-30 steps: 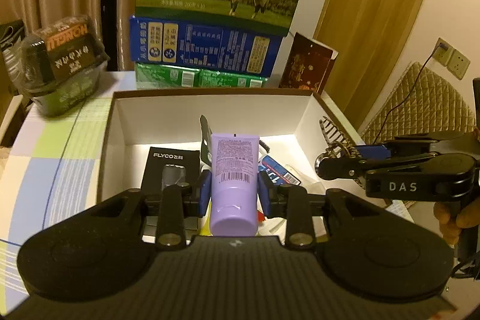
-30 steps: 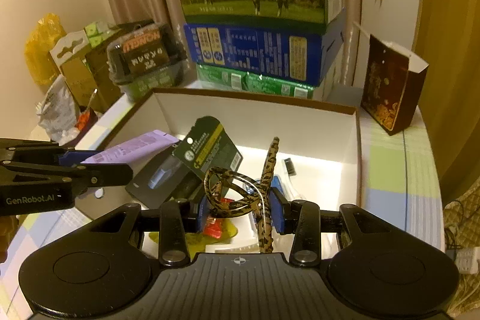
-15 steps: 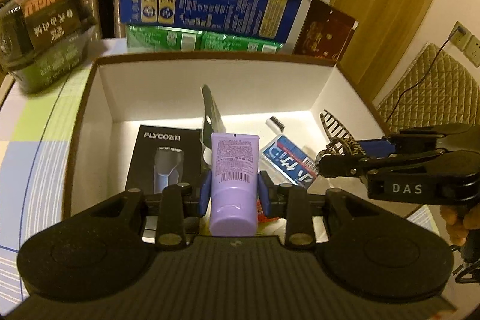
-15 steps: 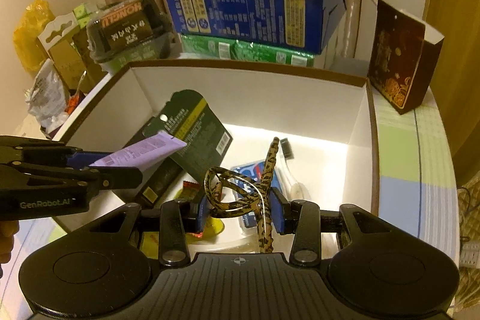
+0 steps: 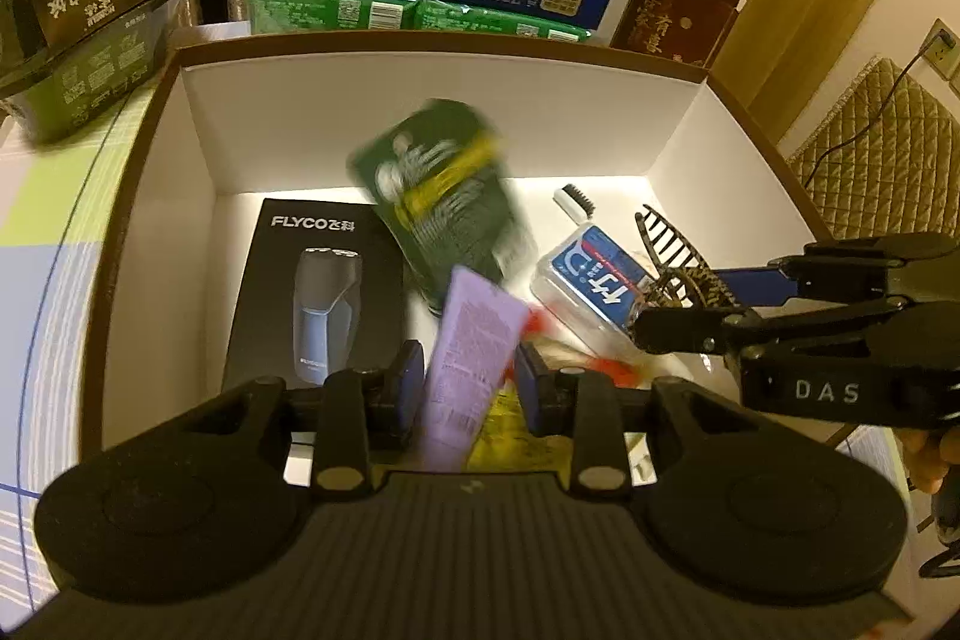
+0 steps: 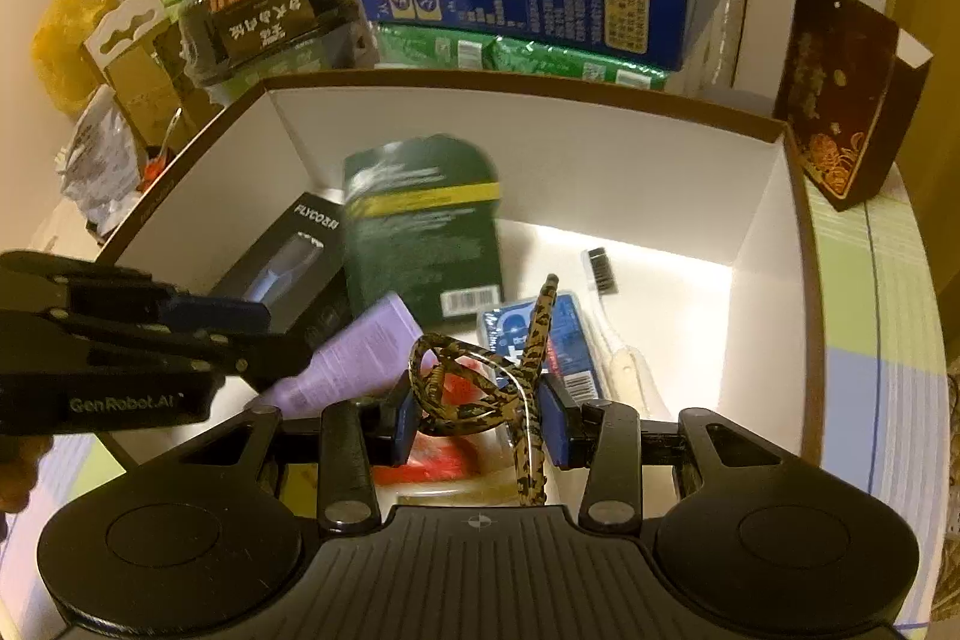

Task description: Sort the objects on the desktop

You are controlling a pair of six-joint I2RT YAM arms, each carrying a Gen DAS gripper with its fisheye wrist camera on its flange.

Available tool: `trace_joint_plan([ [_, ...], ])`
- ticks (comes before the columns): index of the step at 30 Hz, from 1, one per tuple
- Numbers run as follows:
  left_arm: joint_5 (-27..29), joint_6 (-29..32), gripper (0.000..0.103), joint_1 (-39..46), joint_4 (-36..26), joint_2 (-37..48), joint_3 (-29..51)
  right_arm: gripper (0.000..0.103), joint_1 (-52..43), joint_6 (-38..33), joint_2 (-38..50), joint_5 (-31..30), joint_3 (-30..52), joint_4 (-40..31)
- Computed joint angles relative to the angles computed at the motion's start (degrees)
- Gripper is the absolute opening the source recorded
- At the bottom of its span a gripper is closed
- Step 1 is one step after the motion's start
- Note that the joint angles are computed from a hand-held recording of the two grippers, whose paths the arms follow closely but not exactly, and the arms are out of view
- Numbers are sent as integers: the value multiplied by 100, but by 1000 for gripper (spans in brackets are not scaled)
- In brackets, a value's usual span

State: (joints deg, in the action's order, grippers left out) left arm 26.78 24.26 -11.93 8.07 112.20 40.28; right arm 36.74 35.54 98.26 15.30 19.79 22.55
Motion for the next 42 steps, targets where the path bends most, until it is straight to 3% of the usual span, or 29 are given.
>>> trace_joint_plan([
  [15, -70, 129, 37, 223, -28, 19, 206, 38, -2, -150, 463, -172, 470, -84],
  [19, -121, 128, 50, 232, 62, -4, 182, 39, 24, -328, 516, -117, 502, 75],
  [23, -149, 177, 62, 257, 234, -133, 55, 66, 207, -303, 362, 229, 388, 212],
  [25, -136, 175, 70, 308, 330, -256, -49, 70, 318, -197, 170, 332, 283, 140],
  [28, -111, 187, 78, 434, 479, -533, -273, 85, 615, 128, -228, 583, -14, 97],
  [33, -150, 247, 88, 687, 694, -1121, -765, 100, 1422, 830, -1007, 1272, -317, -645],
  [39, -126, 360, 100, 1016, 691, -2028, -1425, 101, 2545, 2230, -1735, 2004, -308, -2071],
  [42, -74, 497, 100, 1188, 539, -2607, -1782, 101, 3189, 3087, -1919, 2326, -156, -2931],
])
